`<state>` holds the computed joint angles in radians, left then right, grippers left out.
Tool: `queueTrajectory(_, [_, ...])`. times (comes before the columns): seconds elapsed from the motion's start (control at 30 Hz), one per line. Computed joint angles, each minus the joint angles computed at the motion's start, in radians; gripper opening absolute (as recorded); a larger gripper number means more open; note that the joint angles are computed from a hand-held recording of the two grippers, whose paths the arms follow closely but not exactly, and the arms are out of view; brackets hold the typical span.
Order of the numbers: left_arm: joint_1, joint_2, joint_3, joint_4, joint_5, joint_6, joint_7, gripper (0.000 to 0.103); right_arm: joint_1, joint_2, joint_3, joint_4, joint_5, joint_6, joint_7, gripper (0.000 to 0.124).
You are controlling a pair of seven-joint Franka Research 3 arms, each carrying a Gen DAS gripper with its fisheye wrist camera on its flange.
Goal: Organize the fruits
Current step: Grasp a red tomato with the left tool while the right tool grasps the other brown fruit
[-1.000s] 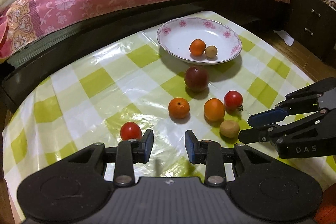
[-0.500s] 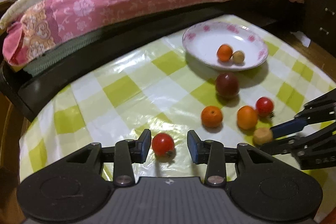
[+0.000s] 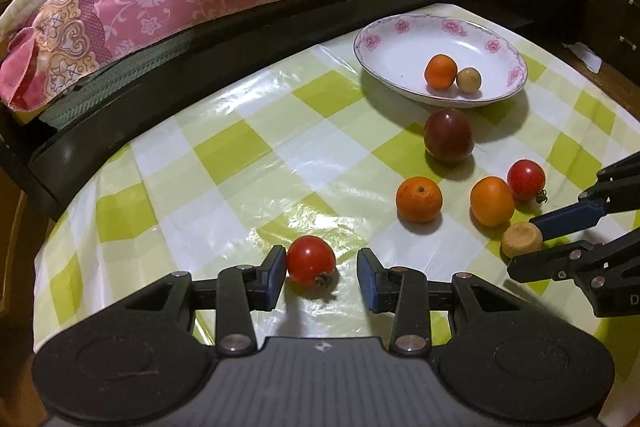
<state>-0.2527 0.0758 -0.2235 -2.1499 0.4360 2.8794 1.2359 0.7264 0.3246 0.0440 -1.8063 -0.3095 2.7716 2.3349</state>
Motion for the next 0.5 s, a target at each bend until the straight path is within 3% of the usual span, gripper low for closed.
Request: queueTrajectory(0.5, [-0.017,0.041,0.018,0.049,0.133,-0.036,-0.131,0.045,0.026,0.013,-0.03,0.014,-0.085,-0.004,0.046,0.026])
